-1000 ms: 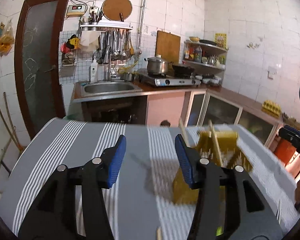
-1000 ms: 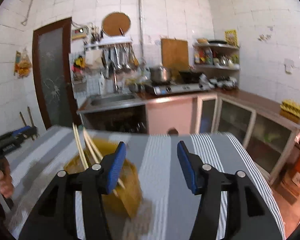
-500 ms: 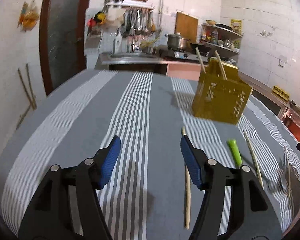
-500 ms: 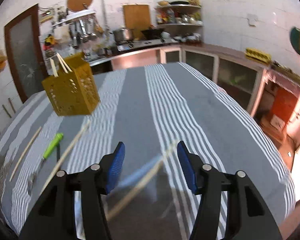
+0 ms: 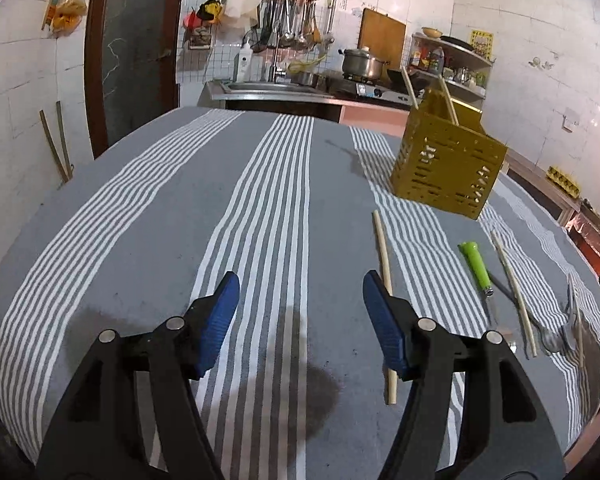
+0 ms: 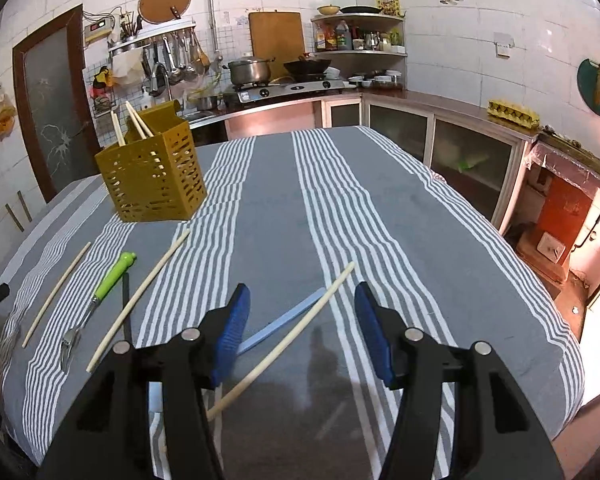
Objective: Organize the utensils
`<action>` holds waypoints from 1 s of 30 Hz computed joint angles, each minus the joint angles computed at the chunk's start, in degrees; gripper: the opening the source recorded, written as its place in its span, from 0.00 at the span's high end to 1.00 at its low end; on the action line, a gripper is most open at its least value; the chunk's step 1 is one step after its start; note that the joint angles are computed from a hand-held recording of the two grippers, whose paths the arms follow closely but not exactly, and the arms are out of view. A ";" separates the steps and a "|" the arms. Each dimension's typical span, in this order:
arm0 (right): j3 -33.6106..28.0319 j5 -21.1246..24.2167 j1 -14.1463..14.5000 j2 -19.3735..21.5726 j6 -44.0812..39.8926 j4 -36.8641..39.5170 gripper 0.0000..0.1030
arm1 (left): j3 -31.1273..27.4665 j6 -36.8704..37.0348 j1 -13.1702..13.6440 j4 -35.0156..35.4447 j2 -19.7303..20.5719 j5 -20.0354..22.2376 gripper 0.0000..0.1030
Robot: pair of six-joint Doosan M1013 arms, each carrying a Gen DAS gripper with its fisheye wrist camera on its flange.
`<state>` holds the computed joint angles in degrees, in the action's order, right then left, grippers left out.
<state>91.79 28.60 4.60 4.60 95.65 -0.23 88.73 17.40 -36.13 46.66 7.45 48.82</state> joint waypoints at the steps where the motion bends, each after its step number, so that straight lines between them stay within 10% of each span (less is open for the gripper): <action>1: 0.08 -0.04 0.02 -0.10 -0.24 0.29 0.48 | -0.01 -0.35 -0.10 0.40 -0.09 0.31 0.39; 14: -2.36 5.98 0.52 2.12 5.90 -6.82 0.52 | -1.96 4.54 -0.03 -2.84 1.33 -0.27 0.39; 30: -5.45 10.90 0.35 4.90 -4.69 6.44 0.59 | -3.19 6.59 0.71 -4.19 2.40 -0.64 0.39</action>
